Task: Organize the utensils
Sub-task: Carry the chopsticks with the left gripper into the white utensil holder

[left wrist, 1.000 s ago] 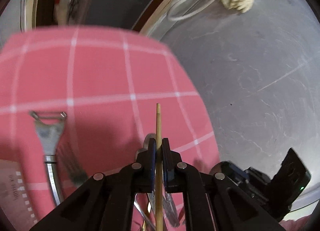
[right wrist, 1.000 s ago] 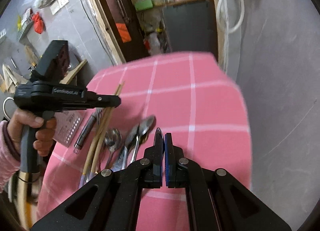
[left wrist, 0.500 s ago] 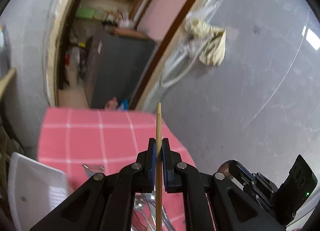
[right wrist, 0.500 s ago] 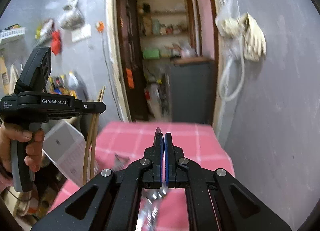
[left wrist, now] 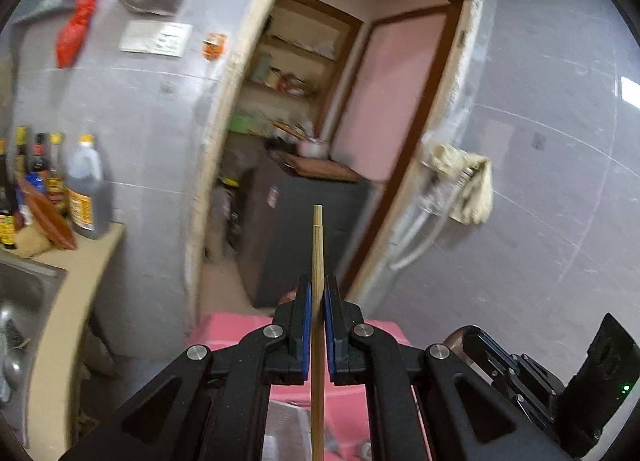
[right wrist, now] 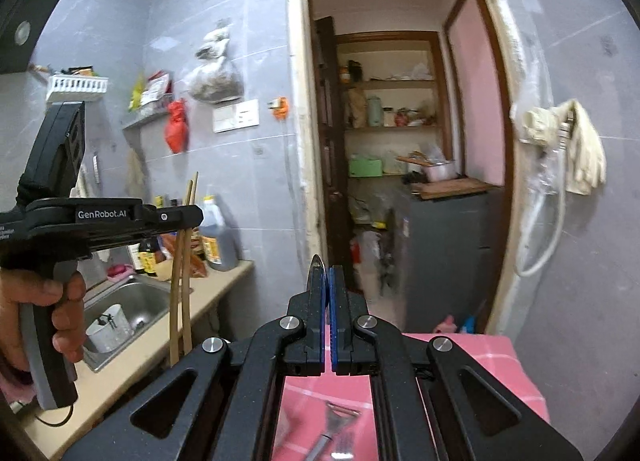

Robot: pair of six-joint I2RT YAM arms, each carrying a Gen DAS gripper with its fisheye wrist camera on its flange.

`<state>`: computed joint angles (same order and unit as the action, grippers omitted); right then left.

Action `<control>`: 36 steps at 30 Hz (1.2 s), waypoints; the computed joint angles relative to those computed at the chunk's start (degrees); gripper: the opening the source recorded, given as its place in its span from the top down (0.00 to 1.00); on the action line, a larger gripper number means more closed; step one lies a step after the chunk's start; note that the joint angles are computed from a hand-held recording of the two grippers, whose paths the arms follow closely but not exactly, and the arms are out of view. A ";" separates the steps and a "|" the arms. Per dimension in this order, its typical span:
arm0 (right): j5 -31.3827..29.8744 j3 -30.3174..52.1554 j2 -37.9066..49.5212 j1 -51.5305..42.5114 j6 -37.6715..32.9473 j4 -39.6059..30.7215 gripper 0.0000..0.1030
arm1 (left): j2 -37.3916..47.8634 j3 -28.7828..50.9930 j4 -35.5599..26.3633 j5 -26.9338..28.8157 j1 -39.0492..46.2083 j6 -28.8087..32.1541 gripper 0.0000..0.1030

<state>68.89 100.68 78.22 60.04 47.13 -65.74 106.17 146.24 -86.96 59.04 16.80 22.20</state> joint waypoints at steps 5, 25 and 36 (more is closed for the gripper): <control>-4.65 -2.64 2.85 -2.48 -6.63 9.30 0.98 | -9.71 -24.33 21.62 1.67 2.70 -5.39 0.94; -9.52 -5.56 6.86 -4.23 -4.59 9.57 0.98 | -16.99 -41.84 51.65 4.40 3.27 -23.71 0.94; -16.22 -9.84 5.77 -5.85 -4.17 12.66 0.98 | -17.78 -46.34 40.64 3.54 4.09 -9.04 0.94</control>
<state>52.68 90.85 83.99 54.20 42.97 -53.08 88.38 99.89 -46.32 62.58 20.89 13.15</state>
